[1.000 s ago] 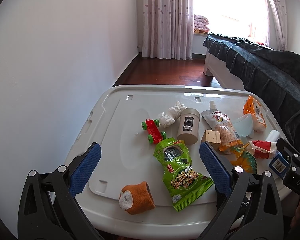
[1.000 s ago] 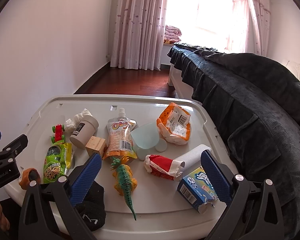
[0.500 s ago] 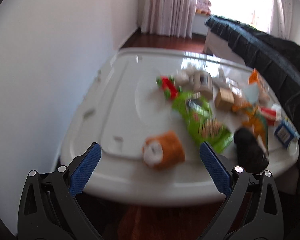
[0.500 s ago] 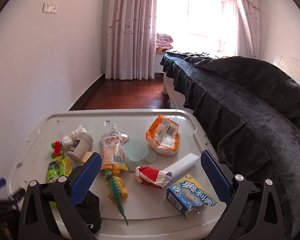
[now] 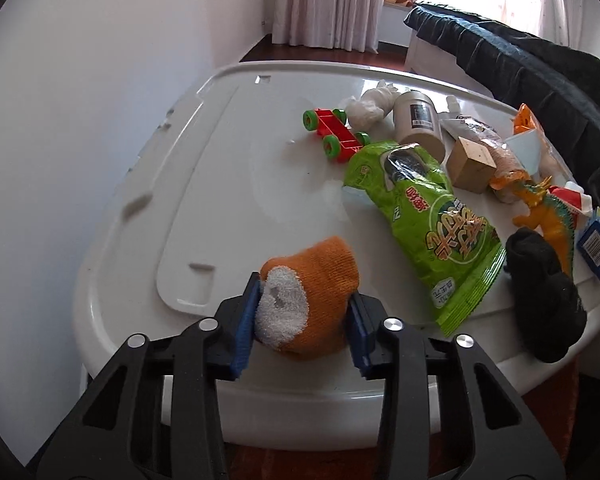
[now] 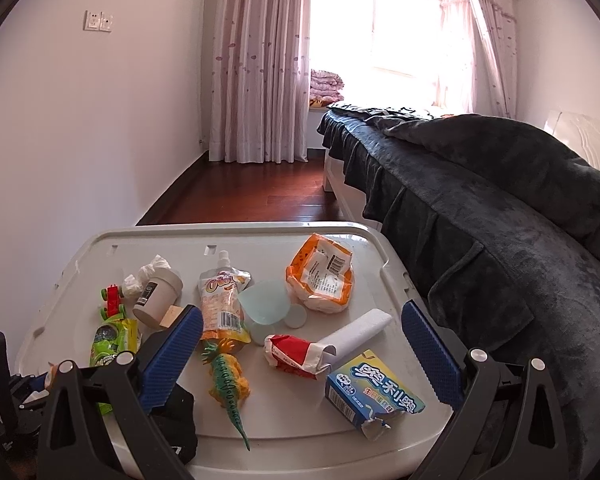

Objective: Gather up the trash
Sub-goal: 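Grasp the orange sock with the left tool while the right tool grasps the black sock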

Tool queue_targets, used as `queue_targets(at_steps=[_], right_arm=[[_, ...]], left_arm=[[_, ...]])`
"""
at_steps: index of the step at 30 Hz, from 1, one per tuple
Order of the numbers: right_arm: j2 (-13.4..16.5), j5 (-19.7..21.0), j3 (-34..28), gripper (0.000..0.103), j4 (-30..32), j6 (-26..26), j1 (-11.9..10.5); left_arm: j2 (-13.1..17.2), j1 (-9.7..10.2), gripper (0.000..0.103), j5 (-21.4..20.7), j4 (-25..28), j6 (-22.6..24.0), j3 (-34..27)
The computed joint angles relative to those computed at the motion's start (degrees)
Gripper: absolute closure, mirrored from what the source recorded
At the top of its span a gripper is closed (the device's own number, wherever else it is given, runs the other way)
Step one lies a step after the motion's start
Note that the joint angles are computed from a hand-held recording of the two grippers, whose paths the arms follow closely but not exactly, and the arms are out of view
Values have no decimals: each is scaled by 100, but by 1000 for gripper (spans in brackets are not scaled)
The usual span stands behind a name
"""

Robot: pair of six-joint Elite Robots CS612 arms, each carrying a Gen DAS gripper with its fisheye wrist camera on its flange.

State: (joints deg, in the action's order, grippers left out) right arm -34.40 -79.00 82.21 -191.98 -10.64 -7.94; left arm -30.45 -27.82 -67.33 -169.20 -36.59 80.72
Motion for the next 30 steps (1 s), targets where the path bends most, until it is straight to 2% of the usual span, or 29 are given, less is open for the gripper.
queue_targets(at_steps=[4,8,13,18,22,23,25,26,27,30], right_arm=[[2,189,51,5,65,-169,1],[-5,364,290,5,95,-701,73],[-29,640,481,5,841,-1227,243],[130,250,521,5,625,-1693,462],[238,151,391,6,678,-1660,518],[258,163,374,12,703,-1646,530],[315,148,254,31,913,-1697,556],[335,76,195,47,1097,-1743,577],[376,-72,131,52,1154,-1744,602],[369,-39,176,57,1059,-1797,586]], left_arm=[[-150,-80,71,183,-126,69,214],[-324,-160,71,197,-568,141,484],[-510,-281,71,185,-1074,274,841],[-578,-344,71,122,-1338,379,1047],[-584,-331,71,51,-1451,307,1091],[-589,-324,71,44,-1479,291,1105],[-588,-314,71,27,-1492,272,1113],[-591,-316,71,17,-1502,259,1125],[-594,-311,71,-4,-1495,248,1131],[-599,-303,71,-65,-1498,230,1136]])
